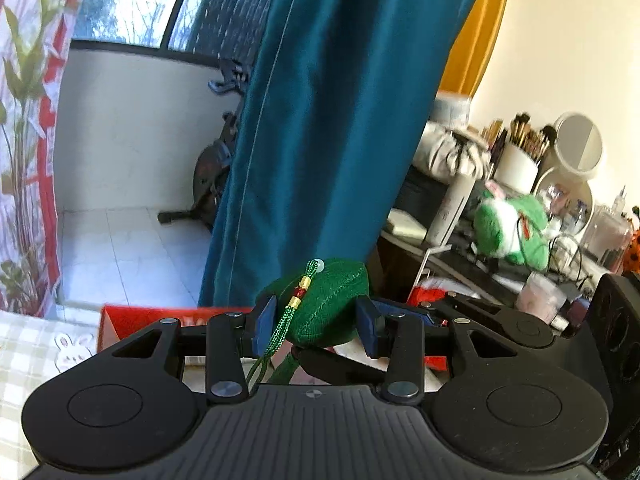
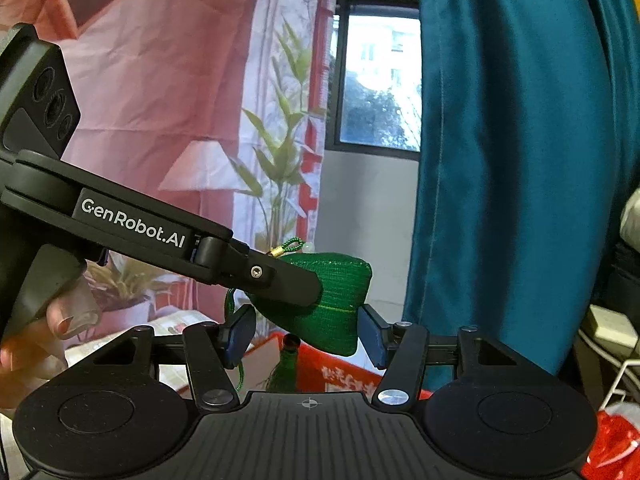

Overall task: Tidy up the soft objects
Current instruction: 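Lift the green pouch with both grippers and carry it over the red box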

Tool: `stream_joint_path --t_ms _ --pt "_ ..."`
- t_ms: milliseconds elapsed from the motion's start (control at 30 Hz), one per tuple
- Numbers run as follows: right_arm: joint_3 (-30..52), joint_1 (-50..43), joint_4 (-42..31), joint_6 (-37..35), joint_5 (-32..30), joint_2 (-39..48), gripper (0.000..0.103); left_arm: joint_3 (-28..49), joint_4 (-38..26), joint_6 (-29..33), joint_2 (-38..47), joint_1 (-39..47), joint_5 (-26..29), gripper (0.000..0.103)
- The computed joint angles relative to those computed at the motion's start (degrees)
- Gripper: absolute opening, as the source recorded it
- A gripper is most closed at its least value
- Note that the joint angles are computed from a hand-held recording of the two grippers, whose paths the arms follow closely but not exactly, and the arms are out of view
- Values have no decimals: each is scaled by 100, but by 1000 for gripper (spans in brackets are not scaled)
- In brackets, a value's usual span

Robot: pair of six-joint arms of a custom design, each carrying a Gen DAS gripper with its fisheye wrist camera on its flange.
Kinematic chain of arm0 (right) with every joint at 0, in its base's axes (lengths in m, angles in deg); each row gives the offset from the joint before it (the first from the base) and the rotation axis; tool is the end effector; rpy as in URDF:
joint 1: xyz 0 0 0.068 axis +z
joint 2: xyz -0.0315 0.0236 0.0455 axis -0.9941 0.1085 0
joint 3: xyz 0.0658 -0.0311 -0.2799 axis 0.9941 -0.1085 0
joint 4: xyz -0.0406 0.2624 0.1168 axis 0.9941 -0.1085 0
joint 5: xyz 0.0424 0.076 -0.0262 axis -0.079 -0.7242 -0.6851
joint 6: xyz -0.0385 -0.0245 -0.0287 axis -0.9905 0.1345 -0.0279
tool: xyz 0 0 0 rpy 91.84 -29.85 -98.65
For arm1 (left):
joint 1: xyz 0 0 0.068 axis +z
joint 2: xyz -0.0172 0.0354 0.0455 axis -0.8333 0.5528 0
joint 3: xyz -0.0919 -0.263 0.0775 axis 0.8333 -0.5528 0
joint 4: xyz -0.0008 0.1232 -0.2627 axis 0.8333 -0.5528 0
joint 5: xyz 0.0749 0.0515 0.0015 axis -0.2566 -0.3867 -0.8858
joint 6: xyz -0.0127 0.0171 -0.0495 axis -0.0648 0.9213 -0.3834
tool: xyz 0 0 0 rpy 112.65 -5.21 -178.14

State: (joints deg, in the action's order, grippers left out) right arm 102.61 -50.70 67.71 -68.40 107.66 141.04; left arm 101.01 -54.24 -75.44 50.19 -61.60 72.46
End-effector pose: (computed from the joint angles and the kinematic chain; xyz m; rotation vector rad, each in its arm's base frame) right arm 0.2065 0.1201 0.2459 -0.2221 1.8459 0.1328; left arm 0.2592 -0.0455 0.2311 0.5520 1.9873 -0.7145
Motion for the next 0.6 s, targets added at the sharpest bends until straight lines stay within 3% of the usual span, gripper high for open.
stream_joint_path --t_ms 333,600 --pt "-801 -444 1007 438 -416 798 52 57 704 -92 1631 -310 -190 45" --pt "-1168 -483 1704 945 -514 1649 52 78 984 -5 2374 -376 -291 45"
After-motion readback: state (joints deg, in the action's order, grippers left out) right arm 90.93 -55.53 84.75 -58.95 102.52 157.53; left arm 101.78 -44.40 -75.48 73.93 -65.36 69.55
